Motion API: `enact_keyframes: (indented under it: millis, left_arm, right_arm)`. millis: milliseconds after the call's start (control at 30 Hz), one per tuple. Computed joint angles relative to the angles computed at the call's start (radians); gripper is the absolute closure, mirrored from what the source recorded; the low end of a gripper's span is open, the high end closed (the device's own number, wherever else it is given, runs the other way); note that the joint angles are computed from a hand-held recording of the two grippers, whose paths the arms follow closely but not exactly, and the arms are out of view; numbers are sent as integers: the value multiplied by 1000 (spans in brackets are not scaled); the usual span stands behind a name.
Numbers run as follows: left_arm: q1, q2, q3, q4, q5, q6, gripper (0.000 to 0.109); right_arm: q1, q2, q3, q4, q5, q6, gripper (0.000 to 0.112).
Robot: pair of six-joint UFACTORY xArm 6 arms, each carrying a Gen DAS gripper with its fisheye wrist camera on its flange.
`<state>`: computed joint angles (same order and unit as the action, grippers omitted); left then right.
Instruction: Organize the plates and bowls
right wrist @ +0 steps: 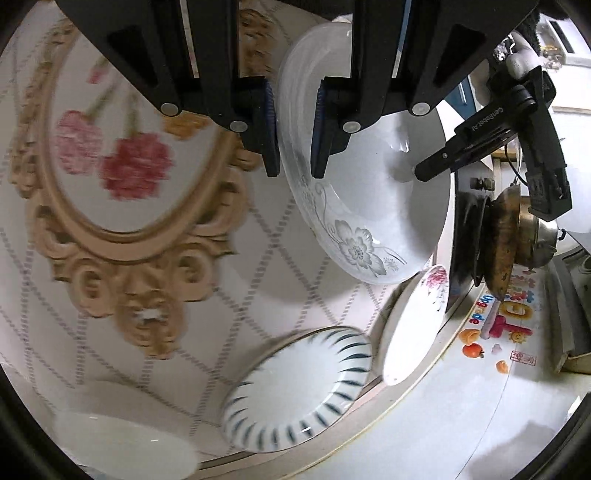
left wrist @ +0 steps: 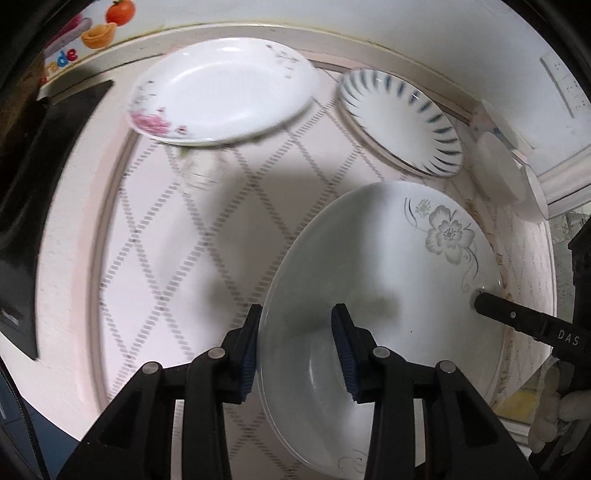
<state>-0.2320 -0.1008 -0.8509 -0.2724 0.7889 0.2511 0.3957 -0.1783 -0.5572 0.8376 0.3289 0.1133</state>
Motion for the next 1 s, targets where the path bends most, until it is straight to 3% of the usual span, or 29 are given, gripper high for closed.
enact_keyframes:
  millis: [200, 433, 567, 767, 1000]
  left_arm:
    - [-82, -1, 41, 0, -36, -34, 74]
    - [-153, 53, 23, 65, -83, -117, 74]
    - [-183, 94, -2, 114, -105, -177, 74]
    - [-203, 134, -39, 154, -107, -261, 73]
    - [-200, 121, -22, 164, -124, -263, 74]
  right_arm:
    - [-90, -102, 115, 11, 50, -72, 93]
    - [-153, -111, 169, 157, 63, -224, 93]
    - [-186, -119, 170, 172, 83, -274, 93]
    - [-219, -126, 170, 202, 118, -329, 93]
    - [-228, -128, 166, 183, 141, -334, 94]
